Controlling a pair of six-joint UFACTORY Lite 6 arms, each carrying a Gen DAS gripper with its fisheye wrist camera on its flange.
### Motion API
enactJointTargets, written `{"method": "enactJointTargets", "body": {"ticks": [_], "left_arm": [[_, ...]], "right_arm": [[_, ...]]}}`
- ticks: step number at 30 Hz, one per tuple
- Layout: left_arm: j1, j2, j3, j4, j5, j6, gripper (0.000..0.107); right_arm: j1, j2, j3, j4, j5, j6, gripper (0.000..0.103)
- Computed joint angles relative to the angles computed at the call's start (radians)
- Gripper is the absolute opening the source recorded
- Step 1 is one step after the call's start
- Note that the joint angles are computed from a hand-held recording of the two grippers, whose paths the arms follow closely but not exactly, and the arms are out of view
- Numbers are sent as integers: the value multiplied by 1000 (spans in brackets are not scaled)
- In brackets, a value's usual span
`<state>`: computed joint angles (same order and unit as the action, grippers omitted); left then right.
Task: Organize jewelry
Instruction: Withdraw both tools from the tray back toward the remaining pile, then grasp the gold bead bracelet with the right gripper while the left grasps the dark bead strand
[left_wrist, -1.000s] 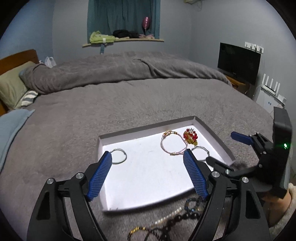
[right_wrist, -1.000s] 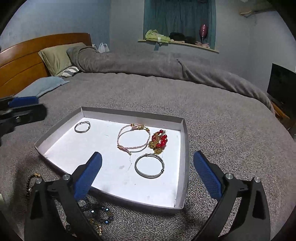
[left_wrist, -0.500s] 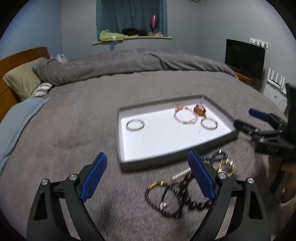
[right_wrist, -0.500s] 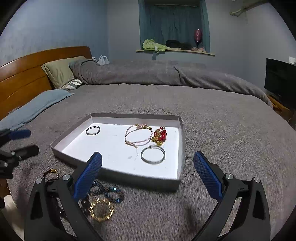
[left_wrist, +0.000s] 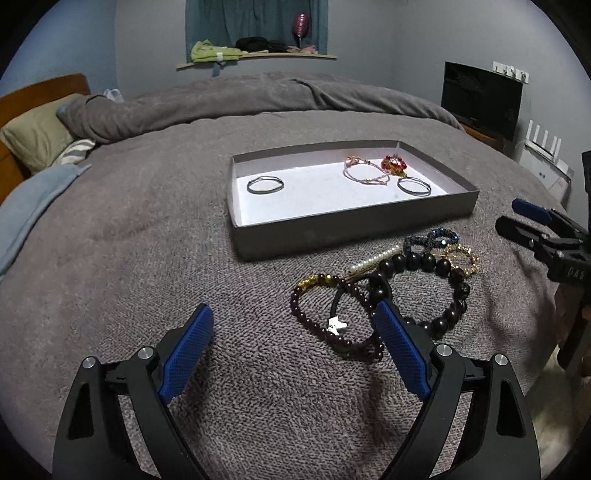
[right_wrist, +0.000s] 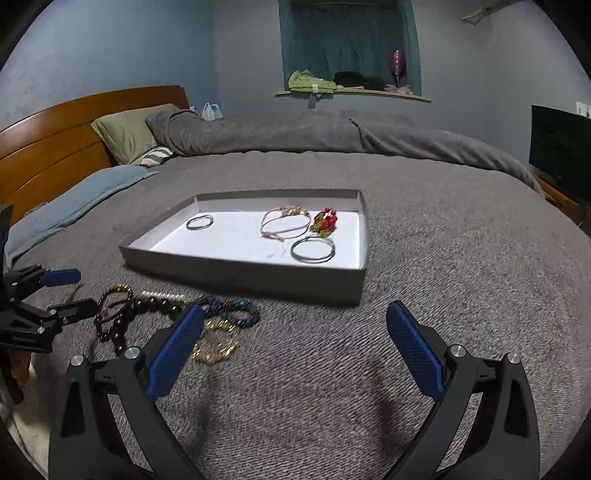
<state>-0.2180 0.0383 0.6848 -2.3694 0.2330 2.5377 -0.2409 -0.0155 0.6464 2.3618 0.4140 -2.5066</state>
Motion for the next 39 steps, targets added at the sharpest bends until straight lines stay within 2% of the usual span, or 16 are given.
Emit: {"method": "enactJointTargets", "body": {"ticks": [2, 6, 7, 8, 9, 13, 15, 19, 21, 23, 25, 26, 28, 33, 37, 39], "left_arm": [[13, 11, 4, -2, 12, -2, 89], [41, 43, 35, 158, 34, -170, 84], [44, 49, 41, 185, 39, -193, 78], [41, 63, 55, 225, 35, -226, 64], [36, 79, 70, 259, 27, -257, 54], [15, 114, 97, 276, 11, -268, 42], [14, 130, 117, 353, 8, -344, 32], [22, 178, 166, 521, 14, -524, 23], [16, 195, 184, 574, 7, -574, 18], [-8, 221, 205, 570, -26, -557, 17], [-29, 234, 208, 463, -49, -438, 13], [-28, 229, 204, 438, -45, -411, 7], [-19, 208, 183, 389, -23, -356, 7], [10, 113, 100, 243, 63, -205, 6], [30, 39, 47, 122, 120, -85, 6], [49, 21, 37, 160, 146, -124, 6]], "right_arm": [[14, 9, 4, -40, -1, 27, 98], [59, 14, -5, 45, -22, -71, 98], [65, 16, -5, 54, -24, -83, 98], [71, 18, -5, 57, -25, -89, 98], [75, 21, -3, 60, -28, -93, 98], [90, 33, 6, 71, -38, -107, 98], [94, 36, 8, 76, -39, -113, 98], [105, 43, 15, 79, -52, -117, 97], [125, 54, 26, 128, -75, -159, 92], [135, 64, 34, 130, -90, -162, 86], [139, 71, 37, 123, -94, -159, 79], [143, 74, 38, 118, -97, -155, 78], [144, 80, 43, 75, -98, -114, 71], [129, 84, 47, -128, -69, 76, 61], [156, 80, 45, -101, -98, 31, 49], [159, 79, 43, -112, -98, 37, 48]]}}
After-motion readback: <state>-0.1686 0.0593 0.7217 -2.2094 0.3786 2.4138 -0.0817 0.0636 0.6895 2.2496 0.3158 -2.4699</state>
